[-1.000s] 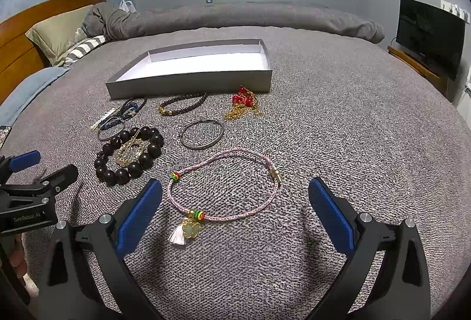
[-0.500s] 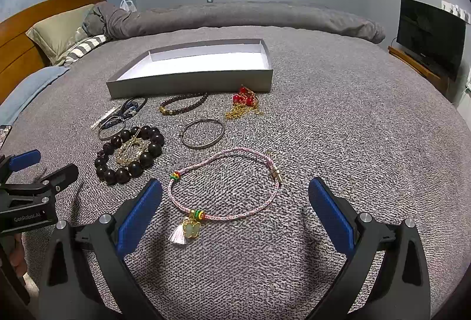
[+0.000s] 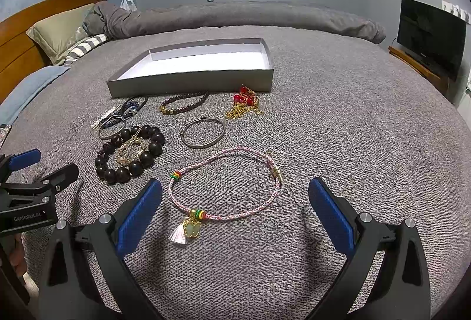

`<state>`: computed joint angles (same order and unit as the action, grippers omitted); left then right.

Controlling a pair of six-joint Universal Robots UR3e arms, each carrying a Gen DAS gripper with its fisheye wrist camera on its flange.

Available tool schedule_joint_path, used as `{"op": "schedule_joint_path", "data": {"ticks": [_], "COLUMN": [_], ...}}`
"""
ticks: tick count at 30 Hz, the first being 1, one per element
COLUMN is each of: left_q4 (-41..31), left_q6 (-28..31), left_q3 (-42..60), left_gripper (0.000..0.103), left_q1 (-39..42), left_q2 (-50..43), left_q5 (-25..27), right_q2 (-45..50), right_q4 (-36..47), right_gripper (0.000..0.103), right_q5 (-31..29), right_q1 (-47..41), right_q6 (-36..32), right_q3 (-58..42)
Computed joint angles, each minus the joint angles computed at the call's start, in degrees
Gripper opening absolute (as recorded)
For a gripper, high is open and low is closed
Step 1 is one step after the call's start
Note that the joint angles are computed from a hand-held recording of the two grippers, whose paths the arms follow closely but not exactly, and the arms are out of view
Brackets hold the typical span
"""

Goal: Organize jewelry

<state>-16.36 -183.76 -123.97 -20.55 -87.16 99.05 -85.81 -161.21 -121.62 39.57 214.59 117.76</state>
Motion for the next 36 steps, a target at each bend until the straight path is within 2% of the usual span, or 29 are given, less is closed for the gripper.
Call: {"op": "schedule_joint_path", "data": {"ticks": [8, 13, 15, 21, 24, 29, 30, 32, 33, 36], "left_q4": [0.1, -0.4, -1.2, 1.6, 2.0, 4.3, 6.7, 11.8, 11.6, 8.1], "left_q6": [-0.3, -1.0, -0.7, 0.4, 1.4, 3.3, 3.8, 5.2, 6.0, 6.9], "left_q3": [0.2, 0.7, 1.4, 0.1, -0.3, -2.6, -3.5, -3.7, -3.1, -1.0], "left_gripper": [0.101, 0.101, 0.101, 0.101, 0.100, 0.099, 0.099, 0.099, 0.099, 0.099], "left_q1": [-0.1, -0.4, -0.9, -1.1, 0.2, 2.6, 2.1, -1.4, -2.1, -1.2], "left_q2": [-0.3, -0.5, -0.7, -0.1, 0.4, 1.4, 1.1, -1.2, -1.7, -1.2], "left_q5": [0.1, 1.2, 2.5, 2.1, -0.4, -4.8, -4.2, 2.0, 3.1, 0.8], "right_q2": [0.6, 2.8, 2.1, 0.2, -0.6, -0.6, -1.0, -1.9, -2.4, -3.1], "right_q4": [1.1, -1.3, -2.3, -4.4, -5.8, -9.1, -10.1, -10.6, -9.0, -7.6], "right_gripper": [0.098, 0.098, 0.098, 0.098, 0.098, 0.097, 0.097, 0.097, 0.097, 0.097], "right_q5": [-0.3, -0.9, -0.3, 5.3, 7.0, 4.1, 3.3, 4.0, 4.0, 4.7], "right_q1": [0.7, 1.2, 0.4, -3.5, -4.0, -2.3, -2.3, -3.1, -3.6, -5.1], "right_q6": [1.1, 1.3, 0.4, -2.8, -4.9, -7.9, -7.2, -6.9, -6.9, -7.4], "right_q3": [-0.5, -0.8, 0.2, 3.5, 4.4, 4.8, 5.4, 5.9, 5.6, 5.0]}}
